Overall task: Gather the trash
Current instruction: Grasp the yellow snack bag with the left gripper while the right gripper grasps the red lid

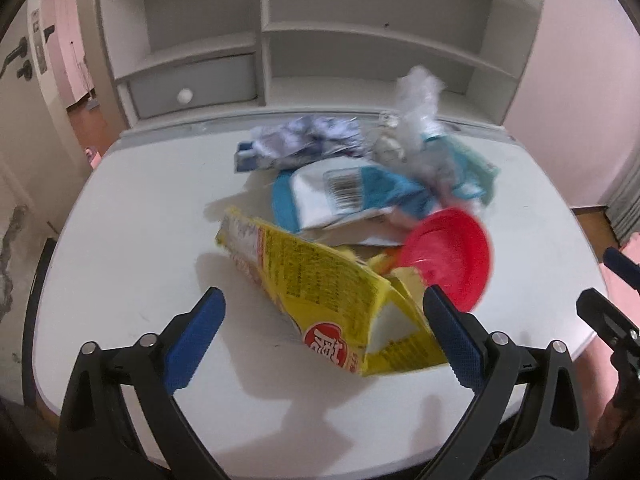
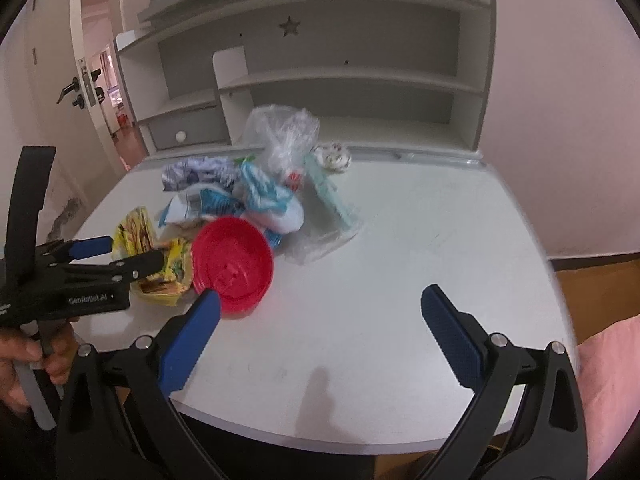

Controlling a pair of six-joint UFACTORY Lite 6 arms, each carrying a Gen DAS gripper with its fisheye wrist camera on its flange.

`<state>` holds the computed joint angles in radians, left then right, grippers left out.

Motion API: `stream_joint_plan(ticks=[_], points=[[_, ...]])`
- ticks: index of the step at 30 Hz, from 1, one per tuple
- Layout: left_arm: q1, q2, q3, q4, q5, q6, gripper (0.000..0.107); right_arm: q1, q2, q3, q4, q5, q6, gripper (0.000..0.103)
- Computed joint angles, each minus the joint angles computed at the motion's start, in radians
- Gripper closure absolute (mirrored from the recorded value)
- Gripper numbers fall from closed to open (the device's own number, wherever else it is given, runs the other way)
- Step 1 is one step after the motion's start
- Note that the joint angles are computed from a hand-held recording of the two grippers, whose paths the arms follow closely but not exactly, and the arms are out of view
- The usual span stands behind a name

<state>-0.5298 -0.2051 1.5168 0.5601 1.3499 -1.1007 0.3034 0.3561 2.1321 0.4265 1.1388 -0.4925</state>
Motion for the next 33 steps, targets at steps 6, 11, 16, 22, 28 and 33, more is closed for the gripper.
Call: stream_joint_plan(ticks=[6,11,16,22,28,33], points=[[0.071,-0.179,-0.141,-0.02,-0.03,0.059,0.078,0.018,0.087,0.006,0.103,0.031,0.008,0.007],[0.175,-0.323,-0.208,-0.027,-0.052,0.122,0.09,0.074,0.238,0.142,0.079,0.074,0.087,0.028],[0.244,-0.362,-0.205,-0.054,-0.062,0.192,0.091,0.12,0.338,0.269,0.038,0.1,0.158,0.075],[0.296,-0.372,-0.167,0.0,-0.027,0.201,0.091,0.113,0.241,0.165,0.062,0.033,0.11,0.098],[0.106,-0.338,-0.038,0.138,0.111,0.079,0.092,0.009,0.171,0.157,0.127,0.056,0.062,0.098],[-0.135,-0.236,0.105,0.282,0.243,-0.028,0.091,-0.195,0.09,0.109,0.194,0.086,-0.012,0.098]])
